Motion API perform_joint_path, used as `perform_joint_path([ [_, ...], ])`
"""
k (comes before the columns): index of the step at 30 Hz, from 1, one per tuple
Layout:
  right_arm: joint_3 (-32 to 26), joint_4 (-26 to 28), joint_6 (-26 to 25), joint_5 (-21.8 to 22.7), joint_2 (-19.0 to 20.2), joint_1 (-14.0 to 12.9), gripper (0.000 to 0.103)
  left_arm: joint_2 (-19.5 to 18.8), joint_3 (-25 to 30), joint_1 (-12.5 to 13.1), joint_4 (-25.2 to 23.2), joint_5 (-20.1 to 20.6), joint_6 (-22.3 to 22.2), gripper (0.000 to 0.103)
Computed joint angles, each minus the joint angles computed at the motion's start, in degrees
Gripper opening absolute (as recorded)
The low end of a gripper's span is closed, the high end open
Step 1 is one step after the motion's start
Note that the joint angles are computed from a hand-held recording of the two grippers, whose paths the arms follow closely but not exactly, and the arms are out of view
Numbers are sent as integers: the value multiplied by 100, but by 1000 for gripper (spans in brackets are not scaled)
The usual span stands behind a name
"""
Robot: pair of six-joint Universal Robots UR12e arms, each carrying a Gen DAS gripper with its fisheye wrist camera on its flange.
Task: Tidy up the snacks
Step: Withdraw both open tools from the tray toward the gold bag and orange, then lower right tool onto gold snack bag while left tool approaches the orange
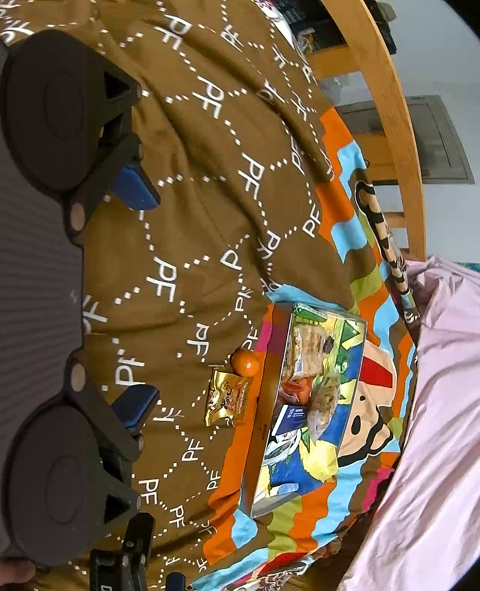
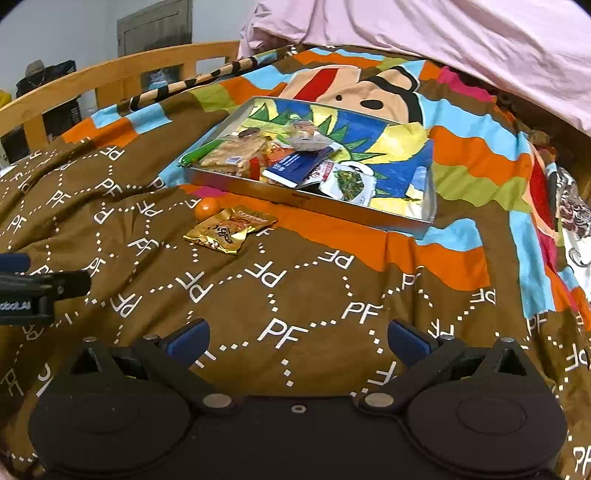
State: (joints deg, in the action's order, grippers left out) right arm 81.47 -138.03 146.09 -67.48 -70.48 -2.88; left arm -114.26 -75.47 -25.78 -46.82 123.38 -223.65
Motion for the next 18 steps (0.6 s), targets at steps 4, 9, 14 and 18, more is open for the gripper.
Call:
perform_joint_path([
  [4, -72, -3, -50, -78, 57, 23, 102, -36, 16, 42, 82, 49, 197, 103],
  [9, -160, -109, -104, 45, 134, 12, 102, -84, 3, 115, 389, 123, 526, 103],
  [14, -284, -367, -306, 278, 272, 41, 102, -150, -49, 243, 946, -54, 912, 103],
  [18, -360, -528, -544, 303, 422, 123, 102, -273, -4, 320, 1268, -21, 1333, 103],
])
